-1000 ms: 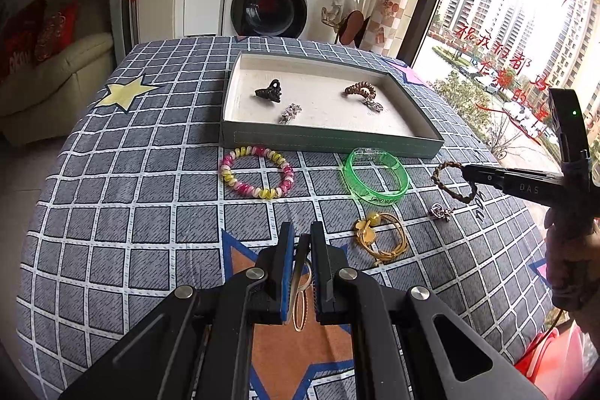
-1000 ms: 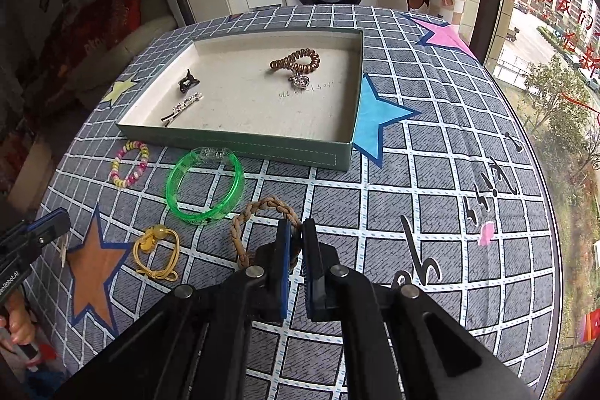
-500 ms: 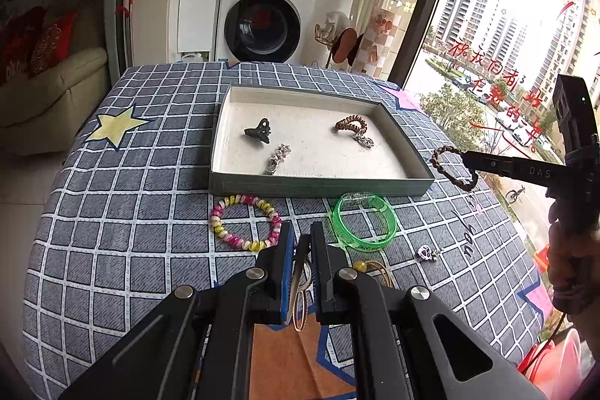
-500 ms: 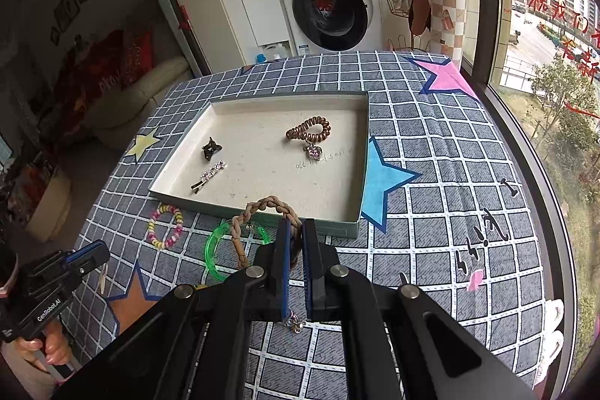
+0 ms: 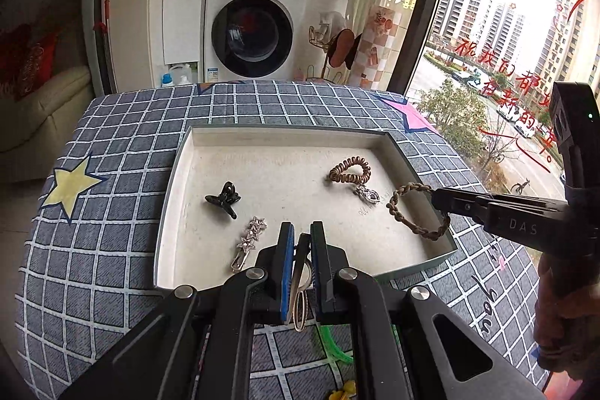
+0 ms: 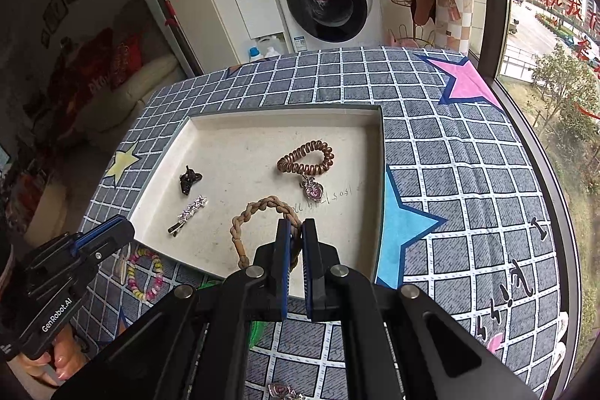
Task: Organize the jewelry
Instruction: 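Carry the bow clip with the left tool into the tray while the right tool carries the bracelet, then open both tools, releasing the items in the tray, and withdraw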
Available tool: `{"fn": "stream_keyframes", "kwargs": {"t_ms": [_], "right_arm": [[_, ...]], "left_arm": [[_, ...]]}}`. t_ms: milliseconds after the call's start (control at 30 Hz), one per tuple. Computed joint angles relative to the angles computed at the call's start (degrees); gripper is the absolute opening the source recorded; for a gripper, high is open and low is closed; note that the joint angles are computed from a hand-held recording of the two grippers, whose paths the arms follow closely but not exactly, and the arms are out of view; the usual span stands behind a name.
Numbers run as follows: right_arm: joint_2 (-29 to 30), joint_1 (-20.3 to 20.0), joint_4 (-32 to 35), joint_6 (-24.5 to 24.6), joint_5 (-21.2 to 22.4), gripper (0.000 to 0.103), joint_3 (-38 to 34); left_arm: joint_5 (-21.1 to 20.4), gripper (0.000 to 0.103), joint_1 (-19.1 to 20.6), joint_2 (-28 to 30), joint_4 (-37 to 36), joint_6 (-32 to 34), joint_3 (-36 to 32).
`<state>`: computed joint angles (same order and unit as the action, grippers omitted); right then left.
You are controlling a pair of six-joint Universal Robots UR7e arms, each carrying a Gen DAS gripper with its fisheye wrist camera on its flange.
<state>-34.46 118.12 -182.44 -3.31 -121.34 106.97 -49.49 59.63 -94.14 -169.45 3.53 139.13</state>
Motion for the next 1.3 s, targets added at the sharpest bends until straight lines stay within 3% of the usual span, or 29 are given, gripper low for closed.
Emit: {"fn": "stream_keyframes", "kwargs": {"t_ms": [200,467,833,1100,1200,1267,1300], "right_arm": [[3.03,-1.93,1.68,-0.18,-0.41,0.006,-3.86],[5.8,-4.02,3.07,0.38,-1.44,0.006,-6.45],[7.03,-4.93,4.16,0.63,-1.84,0.008,-7.18],[4.77,-5.32,3.03,3.44,1.96,0.011,-5.43],[3.61,-5.07,2.43,4.4,3.71,0.024,-4.49],[3.0,-4.59,1.35,4.51,4.0,0.044,-3.77],[2.73,-4.32,0.87,4.45,4.02,0.046,-3.44]], "left_arm": [[-0.19,0.021,3.5,8.87,-3.14,1.75,-4.74],[1.74,0.021,6.25,15.43,-5.9,4.11,-7.04],[4.21,0.022,6.33,15.87,-9.34,4.56,-5.99],[4.15,0.022,4.92,12.19,-8.47,4.49,-4.77],[3.94,0.022,4.58,10.72,-6.85,3.67,-4.53],[3.98,0.022,4.14,9.61,-6.56,3.36,-3.97],[4.08,0.024,3.88,8.96,-6.35,3.1,-3.66]]}}
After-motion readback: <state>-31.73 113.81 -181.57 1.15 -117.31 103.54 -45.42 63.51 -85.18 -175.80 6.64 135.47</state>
